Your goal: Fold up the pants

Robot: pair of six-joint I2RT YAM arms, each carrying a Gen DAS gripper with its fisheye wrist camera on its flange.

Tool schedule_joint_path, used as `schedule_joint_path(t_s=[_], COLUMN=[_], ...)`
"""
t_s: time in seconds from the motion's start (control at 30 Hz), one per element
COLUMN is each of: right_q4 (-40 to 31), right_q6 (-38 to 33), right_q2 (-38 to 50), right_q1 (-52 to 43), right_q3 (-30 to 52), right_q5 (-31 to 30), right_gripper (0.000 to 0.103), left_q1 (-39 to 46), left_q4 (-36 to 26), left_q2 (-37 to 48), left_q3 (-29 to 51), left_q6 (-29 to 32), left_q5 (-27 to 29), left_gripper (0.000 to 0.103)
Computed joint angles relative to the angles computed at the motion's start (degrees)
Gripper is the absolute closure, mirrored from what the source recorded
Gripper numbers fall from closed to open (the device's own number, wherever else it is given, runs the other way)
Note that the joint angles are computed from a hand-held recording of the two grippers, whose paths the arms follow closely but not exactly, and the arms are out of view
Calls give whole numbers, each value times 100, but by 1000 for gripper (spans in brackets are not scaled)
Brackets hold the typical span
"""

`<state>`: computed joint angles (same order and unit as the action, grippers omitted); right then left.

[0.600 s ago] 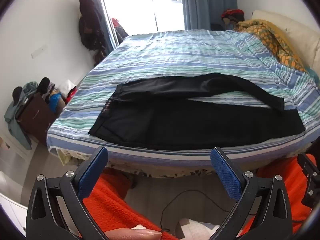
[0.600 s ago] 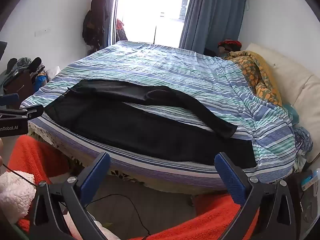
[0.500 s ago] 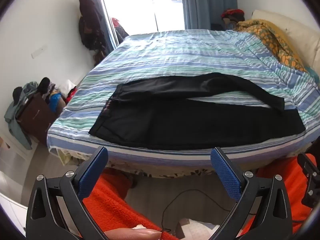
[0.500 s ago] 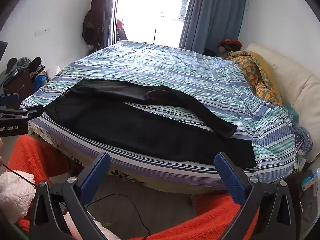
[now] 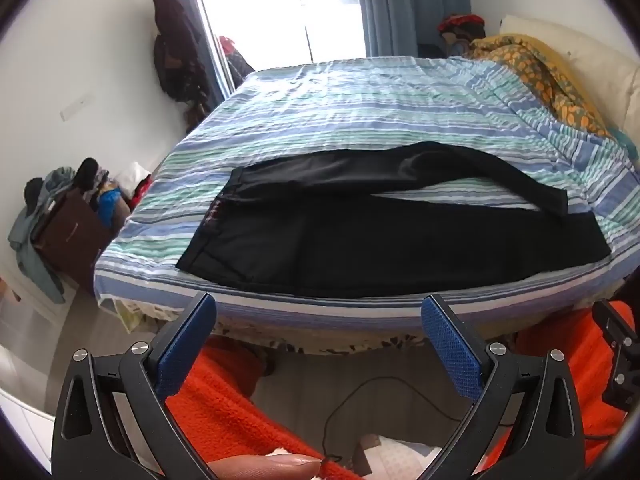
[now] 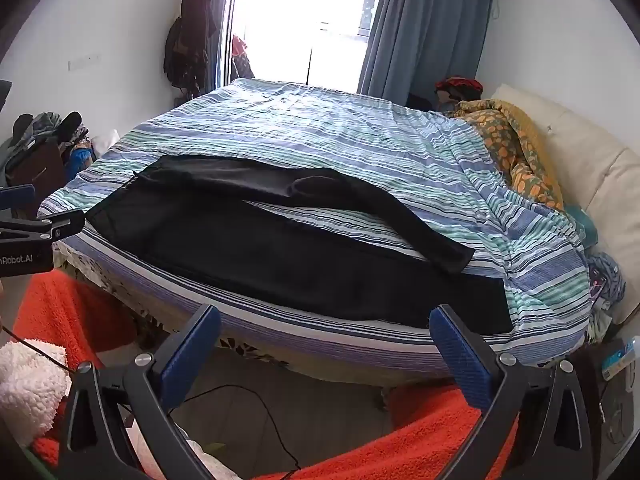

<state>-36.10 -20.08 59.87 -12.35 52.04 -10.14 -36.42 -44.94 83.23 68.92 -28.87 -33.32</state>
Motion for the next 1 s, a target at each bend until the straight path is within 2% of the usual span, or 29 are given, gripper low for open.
schedule_joint_path(t_s=[0.3,0.63,1.0], right_q4=[-78,9,33], right_q6=[26,51,38], right_q2=[-52,-27,13], right_q1=[167,278,202], right_q3=[56,2,-15], right_q5=[251,635,698], right_gripper=[0,0,0], left_q1=[96,120,188], left_q4=[-8,-86,-113], left_q2=[52,33,94], left_q3=[22,56,77], left_q6=[45,55,70], left_q5=[299,355,481], left_gripper=[1,1,1])
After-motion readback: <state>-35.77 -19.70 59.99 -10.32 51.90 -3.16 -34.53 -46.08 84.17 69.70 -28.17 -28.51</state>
